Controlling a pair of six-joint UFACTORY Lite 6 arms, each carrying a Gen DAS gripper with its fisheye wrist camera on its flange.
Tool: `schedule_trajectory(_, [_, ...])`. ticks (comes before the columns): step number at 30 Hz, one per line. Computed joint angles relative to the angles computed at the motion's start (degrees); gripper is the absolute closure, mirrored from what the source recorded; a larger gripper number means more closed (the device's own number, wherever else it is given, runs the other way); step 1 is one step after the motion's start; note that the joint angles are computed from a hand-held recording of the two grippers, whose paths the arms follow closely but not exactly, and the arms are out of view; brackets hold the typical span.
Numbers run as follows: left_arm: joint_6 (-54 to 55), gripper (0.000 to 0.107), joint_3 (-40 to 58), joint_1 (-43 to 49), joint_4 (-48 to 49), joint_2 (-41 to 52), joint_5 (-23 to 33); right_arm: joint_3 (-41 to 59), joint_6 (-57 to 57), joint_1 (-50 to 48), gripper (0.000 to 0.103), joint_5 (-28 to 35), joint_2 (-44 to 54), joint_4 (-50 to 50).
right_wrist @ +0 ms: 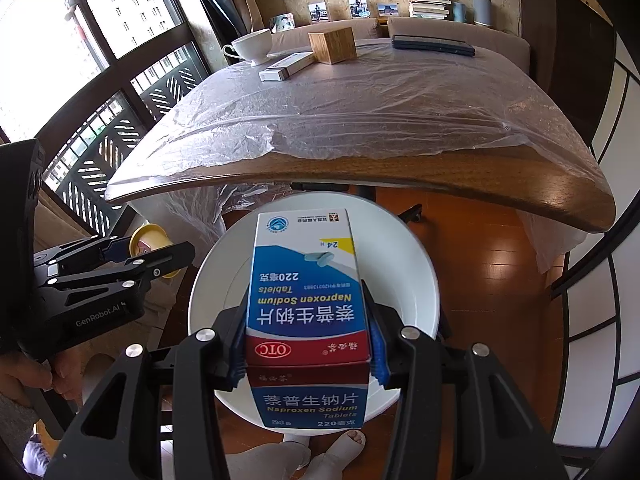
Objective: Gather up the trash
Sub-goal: 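Carry the yellow toy and Naproxen box over the white bin with both tools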
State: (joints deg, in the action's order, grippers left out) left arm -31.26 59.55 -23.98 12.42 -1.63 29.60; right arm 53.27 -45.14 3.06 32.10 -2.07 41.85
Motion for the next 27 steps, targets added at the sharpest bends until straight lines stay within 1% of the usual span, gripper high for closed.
schedule_trajectory(12, [1.15,0.06,1.38,0.78,-0.71,2.57,-0.17,0.84,-0.2,0.65,0.057,-0.45,2.77,-0.2])
schedule_trajectory(27, [2.82,0.06,2.55,1.58,-1.86,4.23,-0.21,2.13,-0.46,0.76,0.057,0.4,4.54,-1.14])
